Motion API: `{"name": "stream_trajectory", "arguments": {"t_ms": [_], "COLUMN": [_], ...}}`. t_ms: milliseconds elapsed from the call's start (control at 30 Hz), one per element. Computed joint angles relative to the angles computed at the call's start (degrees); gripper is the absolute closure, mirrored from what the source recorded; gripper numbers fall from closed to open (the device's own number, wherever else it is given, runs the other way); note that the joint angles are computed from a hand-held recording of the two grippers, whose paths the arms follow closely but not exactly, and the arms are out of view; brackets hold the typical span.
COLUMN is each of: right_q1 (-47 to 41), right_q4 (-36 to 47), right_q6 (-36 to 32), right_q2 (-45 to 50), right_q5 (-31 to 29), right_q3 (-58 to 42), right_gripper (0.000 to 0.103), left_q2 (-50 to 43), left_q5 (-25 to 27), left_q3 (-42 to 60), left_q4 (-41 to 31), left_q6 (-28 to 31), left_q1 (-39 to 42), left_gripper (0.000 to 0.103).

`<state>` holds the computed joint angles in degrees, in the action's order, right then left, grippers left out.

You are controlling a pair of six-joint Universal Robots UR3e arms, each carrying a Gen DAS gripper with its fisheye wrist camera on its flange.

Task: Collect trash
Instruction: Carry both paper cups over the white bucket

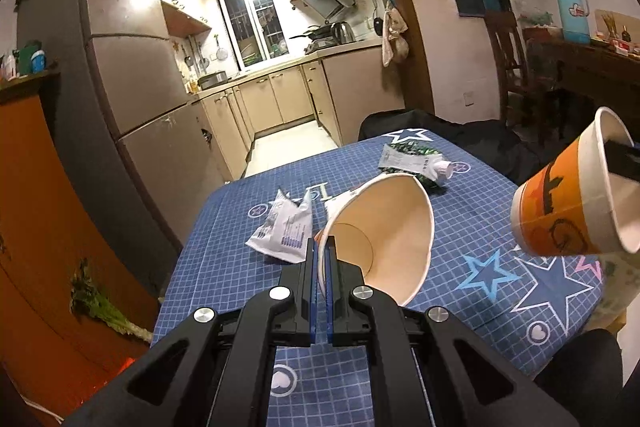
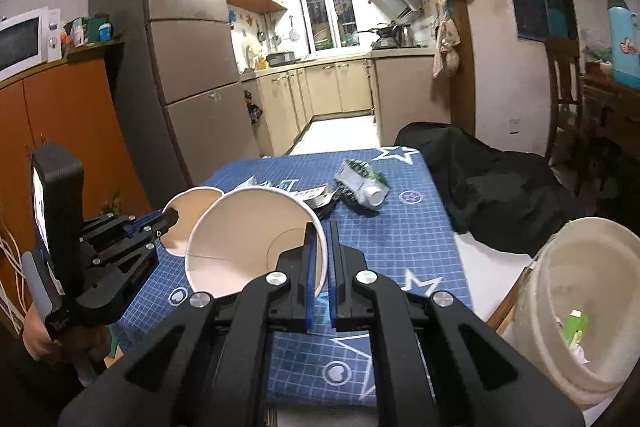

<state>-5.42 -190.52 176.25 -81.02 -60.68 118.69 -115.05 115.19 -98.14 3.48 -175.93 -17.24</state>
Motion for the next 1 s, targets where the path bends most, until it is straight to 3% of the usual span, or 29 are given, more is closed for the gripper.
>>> {"name": "stream_trajectory", "arguments": {"t_ms": [433, 567, 667, 767, 1000], "right_q1": [-12.7, -18.3, -22.1, -28.9, -47.5], "right_q4": [-2.8, -2.9, -2.7, -2.0, 4.4], "right_q6": [1.4, 1.5, 1.6, 1.1, -1.2], "right_q2": [-8.8, -12.5, -15.1, -19.6, -30.3], "right_q5": [6.2, 8.5, 9.5, 12.1, 20.9], "right_q3": [9.1, 12.6, 14.6, 18.0, 22.9], "right_gripper": [0.099, 0.099, 0.099, 0.099, 0.099], "left_q2": [-4.8, -6.2, -8.2, -11.4, -24.8], "left_q5": [-1.3, -7.1, -14.5, -17.4, -23.8], "left_q3": [9.6, 13.9, 19.5, 25.2, 51.9], "left_q4": [-4.1, -7.3, -11.5, -13.9, -26.3], "left_q6": [1.3, 1.2, 0.4, 1.1, 2.9], "left_q1": [-5.6, -6.5, -6.6, -8.1, -12.5], "left_gripper": [0.099, 0.099, 0.099, 0.099, 0.099]}}
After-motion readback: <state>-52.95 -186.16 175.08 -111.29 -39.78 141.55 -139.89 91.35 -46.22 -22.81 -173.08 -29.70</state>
